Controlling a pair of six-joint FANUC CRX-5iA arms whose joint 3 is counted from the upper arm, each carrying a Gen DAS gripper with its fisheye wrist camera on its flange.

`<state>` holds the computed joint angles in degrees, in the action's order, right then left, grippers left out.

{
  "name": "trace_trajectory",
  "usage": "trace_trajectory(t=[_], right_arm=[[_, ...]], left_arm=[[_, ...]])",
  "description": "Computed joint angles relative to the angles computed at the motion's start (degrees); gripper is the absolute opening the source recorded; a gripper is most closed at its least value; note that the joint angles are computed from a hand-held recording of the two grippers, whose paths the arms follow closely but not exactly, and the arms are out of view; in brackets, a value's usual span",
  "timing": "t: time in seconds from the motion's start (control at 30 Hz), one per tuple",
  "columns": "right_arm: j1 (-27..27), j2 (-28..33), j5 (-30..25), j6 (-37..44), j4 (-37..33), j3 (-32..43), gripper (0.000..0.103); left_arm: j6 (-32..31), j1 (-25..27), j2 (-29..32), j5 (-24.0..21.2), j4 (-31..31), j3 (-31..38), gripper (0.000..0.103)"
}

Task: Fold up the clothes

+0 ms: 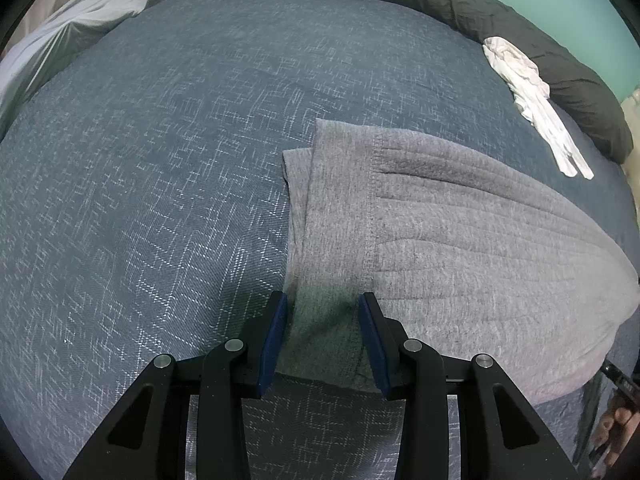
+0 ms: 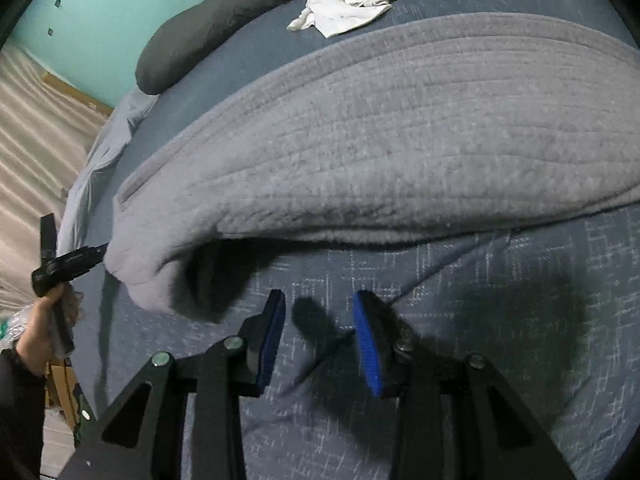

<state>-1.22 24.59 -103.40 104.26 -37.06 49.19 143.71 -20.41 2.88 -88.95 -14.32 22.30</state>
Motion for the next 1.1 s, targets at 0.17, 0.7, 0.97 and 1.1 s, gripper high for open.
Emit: trace_trajectory(t=[0.17, 0.7, 0.97, 1.1], right_arm=[[2.4, -1.6, 6.4, 3.2, 3.6, -2.6, 0.036], [1.7, 0.1, 14.0, 2.0, 2.1, 2.5, 0.033], [1.0, 6.3, 9.4, -0.9, -1.5, 13.7, 0.033], [0.5, 9.7, 6.5, -5.3, -3.6, 19.8, 0.033]], left_arm=[[0.3, 0.0, -0.3, 0.5, 0.2, -0.5, 0.042], [0.1, 0.2, -1.1, 1.6, 0.6, -1.5, 0.042], [0.3, 0.0, -1.3, 1.8, 0.5, -1.5, 0.042], [0.1, 0.1, -1.3, 2.1, 0.6, -1.7, 0.042]])
